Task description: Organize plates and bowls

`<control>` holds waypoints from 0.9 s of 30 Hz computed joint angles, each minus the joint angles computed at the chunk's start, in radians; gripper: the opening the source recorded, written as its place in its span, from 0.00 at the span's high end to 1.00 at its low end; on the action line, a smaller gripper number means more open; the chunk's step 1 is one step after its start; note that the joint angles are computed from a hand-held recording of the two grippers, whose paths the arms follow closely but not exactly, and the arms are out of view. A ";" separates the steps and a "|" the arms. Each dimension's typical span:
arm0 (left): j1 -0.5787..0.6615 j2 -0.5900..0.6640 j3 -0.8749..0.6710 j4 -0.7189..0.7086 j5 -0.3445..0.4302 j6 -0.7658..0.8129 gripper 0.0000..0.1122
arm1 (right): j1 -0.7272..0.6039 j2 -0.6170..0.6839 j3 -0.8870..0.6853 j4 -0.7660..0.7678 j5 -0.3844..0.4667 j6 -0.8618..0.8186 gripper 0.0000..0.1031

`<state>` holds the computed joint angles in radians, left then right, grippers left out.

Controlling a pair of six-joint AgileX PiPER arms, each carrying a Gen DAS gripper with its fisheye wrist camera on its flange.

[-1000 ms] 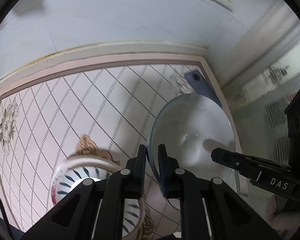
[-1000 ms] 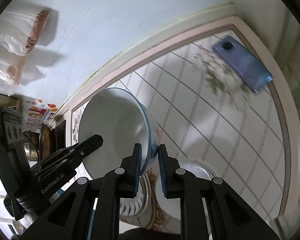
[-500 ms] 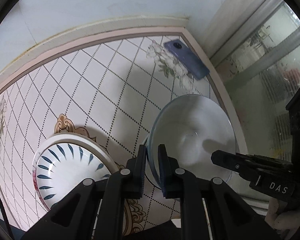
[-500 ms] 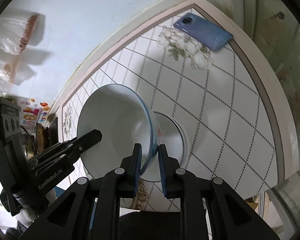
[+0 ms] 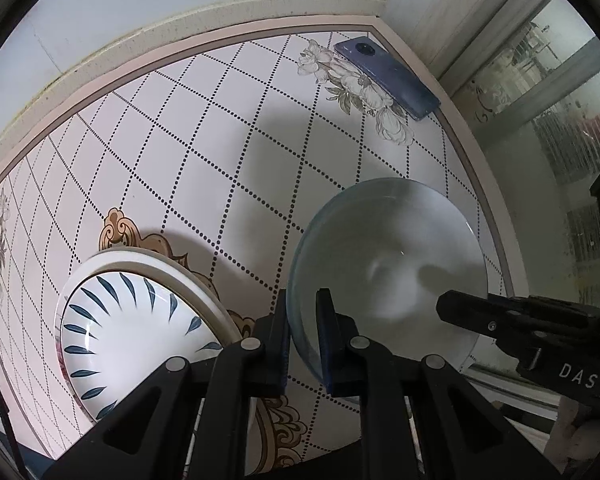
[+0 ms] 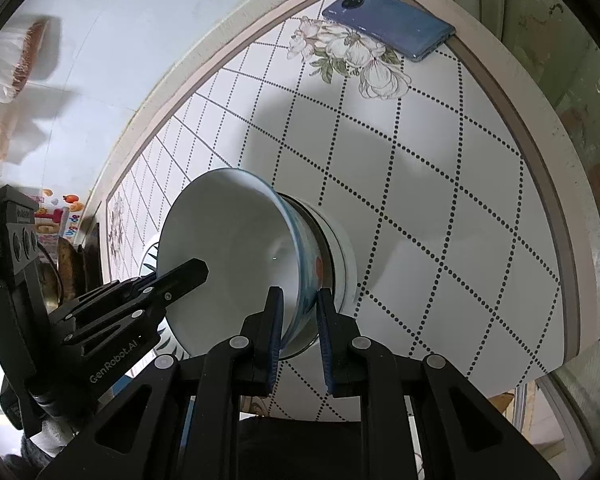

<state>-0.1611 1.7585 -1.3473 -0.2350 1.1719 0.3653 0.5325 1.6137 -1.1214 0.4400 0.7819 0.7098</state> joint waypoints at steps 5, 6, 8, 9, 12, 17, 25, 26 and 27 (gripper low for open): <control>-0.011 -0.003 0.005 0.016 -0.008 -0.017 0.91 | -0.005 0.012 -0.012 0.003 0.020 -0.014 0.82; -0.011 -0.004 0.007 0.017 -0.008 -0.018 0.91 | -0.003 0.018 -0.022 -0.005 0.029 -0.010 0.82; -0.012 -0.005 0.009 0.020 -0.010 -0.017 0.91 | 0.000 0.028 -0.038 -0.016 0.043 -0.005 0.82; -0.013 -0.005 0.009 0.022 -0.010 -0.017 0.91 | 0.000 0.031 -0.043 -0.018 0.050 -0.002 0.82; -0.017 -0.004 0.010 0.029 -0.012 -0.024 0.91 | -0.007 0.040 -0.055 -0.010 0.066 -0.010 0.80; -0.019 0.005 0.011 0.034 -0.005 -0.035 0.91 | -0.006 0.061 -0.092 -0.023 0.112 -0.003 0.79; -0.028 -0.025 0.013 0.054 0.009 -0.032 0.90 | -0.013 0.062 -0.092 -0.021 0.137 -0.004 0.78; -0.026 -0.042 0.007 0.059 0.020 -0.031 0.90 | -0.010 0.059 -0.099 -0.033 0.150 0.008 0.78; -0.026 -0.052 -0.001 0.066 0.029 -0.029 0.90 | -0.004 0.054 -0.111 -0.057 0.167 0.029 0.77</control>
